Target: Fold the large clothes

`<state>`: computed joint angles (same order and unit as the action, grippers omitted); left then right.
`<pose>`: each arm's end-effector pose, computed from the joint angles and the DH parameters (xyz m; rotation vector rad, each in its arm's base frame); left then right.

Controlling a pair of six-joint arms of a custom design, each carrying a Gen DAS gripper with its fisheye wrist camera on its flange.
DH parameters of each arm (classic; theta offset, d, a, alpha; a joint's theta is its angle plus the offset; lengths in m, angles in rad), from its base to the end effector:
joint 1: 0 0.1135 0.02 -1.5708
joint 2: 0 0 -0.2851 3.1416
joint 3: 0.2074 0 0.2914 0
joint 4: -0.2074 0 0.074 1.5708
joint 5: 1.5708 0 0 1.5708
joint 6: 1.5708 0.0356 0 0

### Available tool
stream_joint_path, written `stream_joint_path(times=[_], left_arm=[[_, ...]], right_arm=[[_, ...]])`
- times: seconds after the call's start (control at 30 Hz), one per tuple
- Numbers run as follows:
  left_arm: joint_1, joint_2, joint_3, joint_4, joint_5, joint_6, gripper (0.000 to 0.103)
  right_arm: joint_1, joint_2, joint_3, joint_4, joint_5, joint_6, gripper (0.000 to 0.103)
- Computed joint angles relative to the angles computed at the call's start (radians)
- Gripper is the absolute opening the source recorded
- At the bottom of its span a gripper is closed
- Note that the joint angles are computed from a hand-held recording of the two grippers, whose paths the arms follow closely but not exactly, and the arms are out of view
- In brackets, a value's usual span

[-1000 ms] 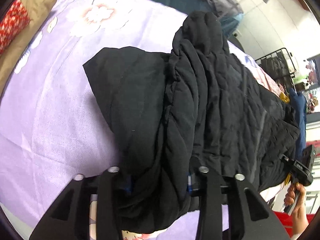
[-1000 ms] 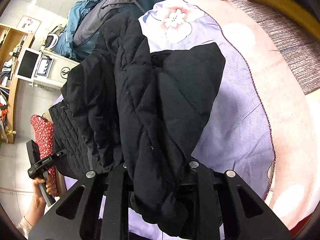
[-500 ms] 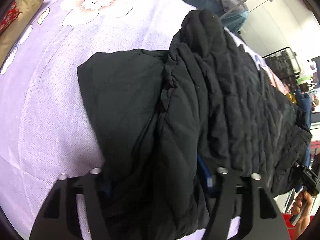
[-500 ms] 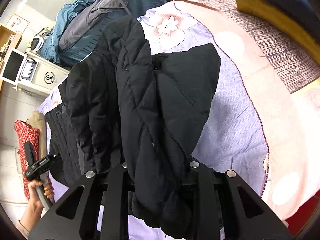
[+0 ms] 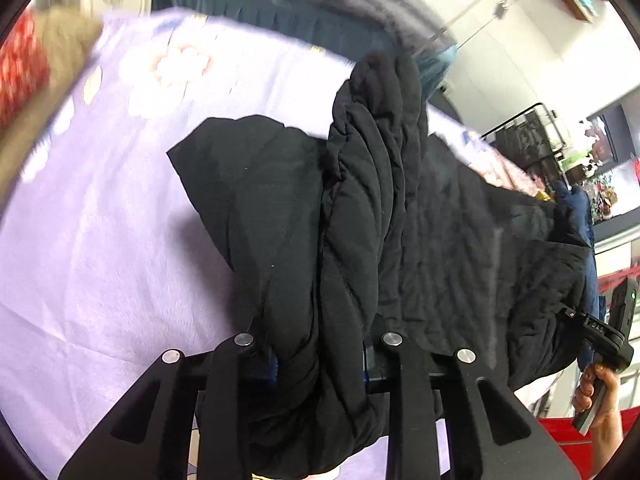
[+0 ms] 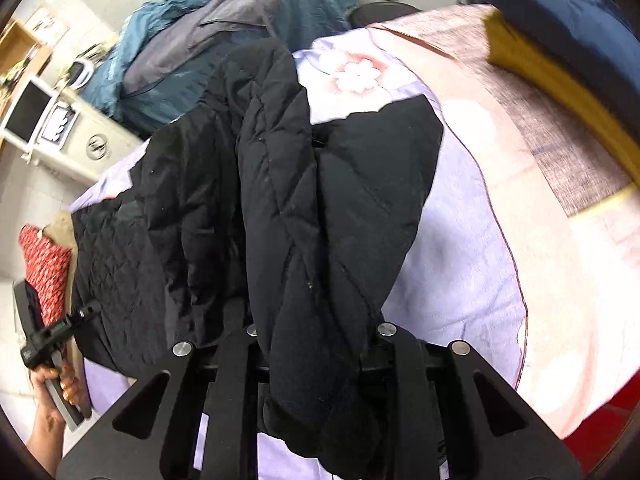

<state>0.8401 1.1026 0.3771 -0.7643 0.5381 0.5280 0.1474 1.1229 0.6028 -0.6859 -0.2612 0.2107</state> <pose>0.1157 0.1017 0.1194 -0.3891 2.6673 -0.5070 0.2088 0.0403 0.1796 0.0208 2.7955 0.4530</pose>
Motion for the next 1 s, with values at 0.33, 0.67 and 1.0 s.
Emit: stream_joint_path(times=[0.33,0.67,1.0], left_arm=[[-0.512,-0.435,0.194,-0.156,-0.172,-0.574,0.023],[-1.352,0.103,0.733,0.192,-0.505,-0.952,0.023],[-1.63,1.036,1.757,0.175,-0.399,-0.884,0.023]], right_arm=[[-0.385,0.045,0.269,-0.309,-0.357,-0.509,0.017],[-1.055,0.4,0.908,-0.723,-0.613,-1.003,0.017],[-1.469,0.945,1.626,-0.782,-0.622,-0.869,0.017]])
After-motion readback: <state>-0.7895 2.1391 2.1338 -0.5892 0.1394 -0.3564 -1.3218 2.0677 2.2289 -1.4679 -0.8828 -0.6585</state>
